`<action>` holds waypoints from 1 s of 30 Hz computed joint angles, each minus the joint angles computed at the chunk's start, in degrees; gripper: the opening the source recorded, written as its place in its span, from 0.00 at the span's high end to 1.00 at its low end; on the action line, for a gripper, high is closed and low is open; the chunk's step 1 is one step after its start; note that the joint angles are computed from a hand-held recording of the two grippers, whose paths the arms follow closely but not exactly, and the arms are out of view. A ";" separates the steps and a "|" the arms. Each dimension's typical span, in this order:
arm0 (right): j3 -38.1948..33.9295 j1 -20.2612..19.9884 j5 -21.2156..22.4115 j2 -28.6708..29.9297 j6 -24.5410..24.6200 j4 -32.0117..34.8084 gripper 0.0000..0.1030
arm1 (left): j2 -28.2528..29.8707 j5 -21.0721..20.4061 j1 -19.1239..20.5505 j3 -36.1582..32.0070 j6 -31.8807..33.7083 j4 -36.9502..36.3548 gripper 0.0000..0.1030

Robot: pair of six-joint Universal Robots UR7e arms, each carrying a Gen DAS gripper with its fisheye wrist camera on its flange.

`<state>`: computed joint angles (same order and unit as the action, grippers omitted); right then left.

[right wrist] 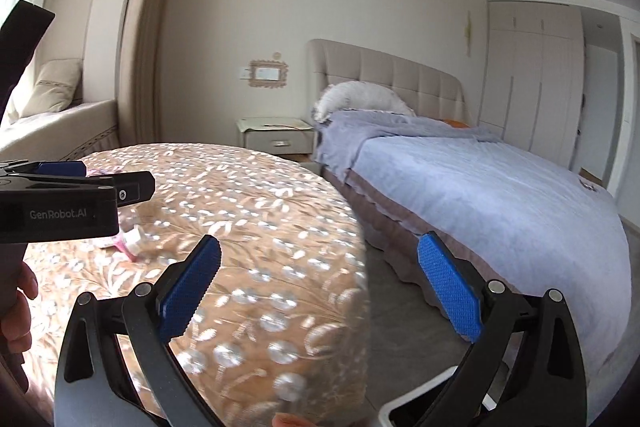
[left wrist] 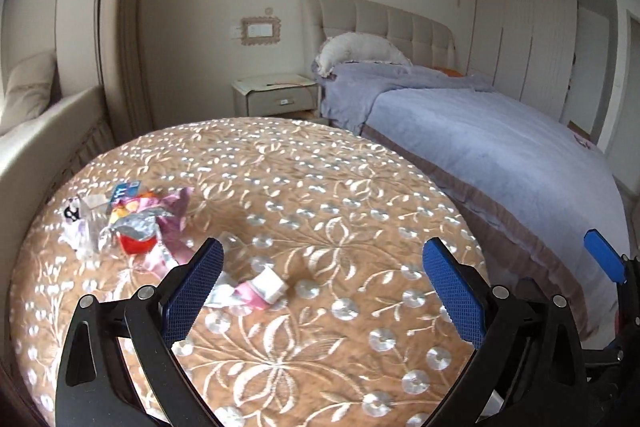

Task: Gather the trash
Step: 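Return both tools to the table above the remaining trash, then grasp the white plastic bag with the left gripper while the right gripper grasps the pink snack wrapper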

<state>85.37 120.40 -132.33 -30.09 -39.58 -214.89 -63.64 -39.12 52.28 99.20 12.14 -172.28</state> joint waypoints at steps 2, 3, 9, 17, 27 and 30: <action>-1.91 0.76 0.56 1.20 0.18 2.18 0.05 | -1.38 0.25 0.86 0.38 -0.62 0.03 0.05; -2.76 1.01 0.90 1.73 0.15 3.08 0.05 | -1.95 0.50 1.26 0.44 -0.75 0.07 0.05; -7.50 2.74 2.59 4.57 1.76 9.85 0.05 | -4.82 2.41 3.35 0.32 -0.65 -0.32 0.05; -15.23 4.57 4.50 9.29 3.15 17.61 0.05 | -7.53 4.41 5.92 -0.45 0.20 -0.40 0.05; -28.19 6.19 6.93 16.49 5.50 30.36 0.05 | -10.08 5.34 10.51 -4.02 -0.39 1.89 0.05; -33.50 6.36 7.52 19.27 6.46 35.46 0.05 | -9.84 5.59 12.13 -6.03 0.04 2.74 0.05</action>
